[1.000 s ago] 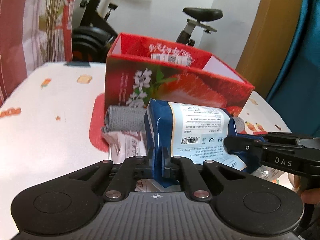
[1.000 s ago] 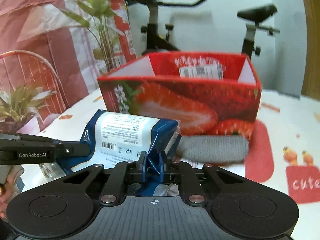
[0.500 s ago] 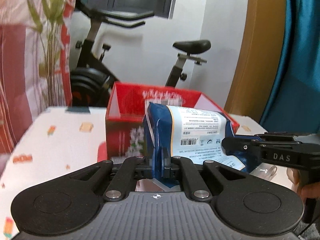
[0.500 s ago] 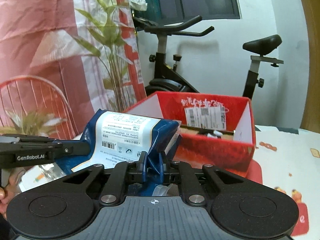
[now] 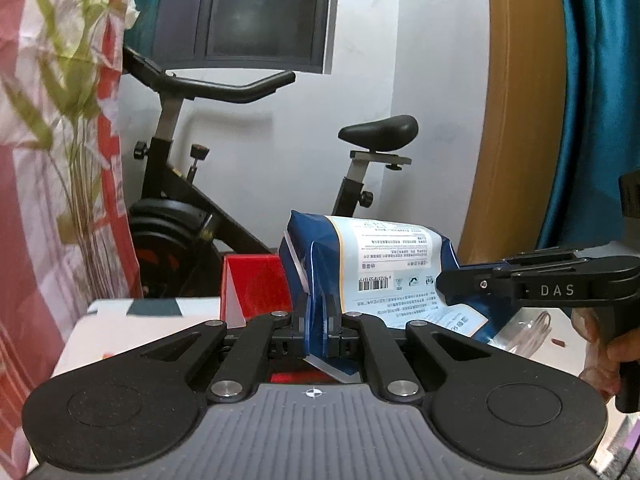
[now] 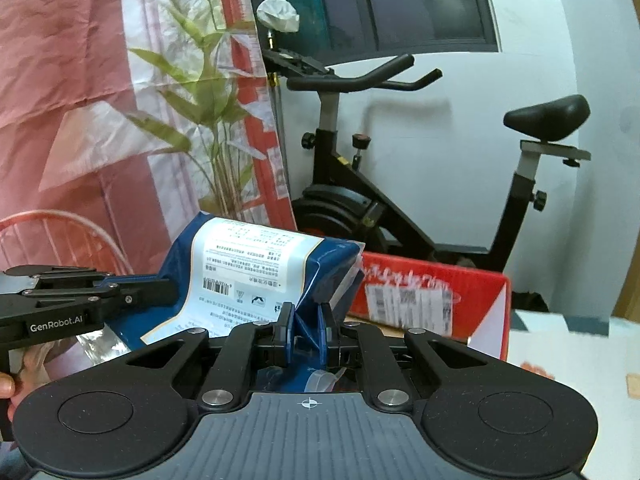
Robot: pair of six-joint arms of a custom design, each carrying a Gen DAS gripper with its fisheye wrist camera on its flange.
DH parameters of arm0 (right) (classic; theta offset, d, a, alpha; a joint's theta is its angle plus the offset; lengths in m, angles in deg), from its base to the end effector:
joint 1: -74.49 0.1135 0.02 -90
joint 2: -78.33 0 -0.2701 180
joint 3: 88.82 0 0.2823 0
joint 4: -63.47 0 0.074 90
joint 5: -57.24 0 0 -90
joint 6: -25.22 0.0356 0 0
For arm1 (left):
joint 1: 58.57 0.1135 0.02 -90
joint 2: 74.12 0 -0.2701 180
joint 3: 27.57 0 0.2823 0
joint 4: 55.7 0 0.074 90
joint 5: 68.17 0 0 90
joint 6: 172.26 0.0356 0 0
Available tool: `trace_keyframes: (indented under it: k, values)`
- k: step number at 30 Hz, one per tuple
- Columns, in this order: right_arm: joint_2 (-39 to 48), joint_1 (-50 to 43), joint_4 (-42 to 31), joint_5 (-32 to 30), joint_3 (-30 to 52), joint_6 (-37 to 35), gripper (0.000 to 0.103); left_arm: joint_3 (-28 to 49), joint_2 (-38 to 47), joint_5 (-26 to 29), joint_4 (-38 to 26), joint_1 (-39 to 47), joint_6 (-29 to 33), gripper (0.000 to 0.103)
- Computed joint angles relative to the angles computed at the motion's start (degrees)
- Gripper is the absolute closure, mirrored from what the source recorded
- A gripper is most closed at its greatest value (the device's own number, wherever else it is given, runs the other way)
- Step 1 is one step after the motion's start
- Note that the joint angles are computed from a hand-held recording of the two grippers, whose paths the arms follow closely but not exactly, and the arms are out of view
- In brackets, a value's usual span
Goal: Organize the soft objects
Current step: 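Lift the packet with both grippers and carry it over the red box, then lower the packet into the box and open both grippers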
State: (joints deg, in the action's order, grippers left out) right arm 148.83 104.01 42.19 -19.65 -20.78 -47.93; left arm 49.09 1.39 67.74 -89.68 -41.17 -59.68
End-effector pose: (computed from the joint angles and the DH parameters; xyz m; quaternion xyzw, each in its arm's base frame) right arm 0.2749 0.1464 0.3122 -0.0298 0.8338 0.1259 0.5368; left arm 0.3108 0.0706 0.3271 0.2230 0.7993 -0.1712 0.5311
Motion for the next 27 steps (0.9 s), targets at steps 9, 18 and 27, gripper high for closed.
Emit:
trace_keyframes:
  k: [9,18,27]
  values:
    - [14.0,-10.3,-1.0,-7.9,11.6,-3.5,0.093,11.9,13.3,-11.7,2.0,-9.9,-0.9,0.097]
    - [30.3,-15.8,-10.2,-12.1,27.1,1.7,0.093,31.5,31.2,-19.3,-8.9,-15.8,1.5,0.097]
    - [38.7,-17.5,-16.5,-13.6,34.5,4.5,0.093,46.1,42.7,-22.4,-20.9,-17.4,3.0,0.097]
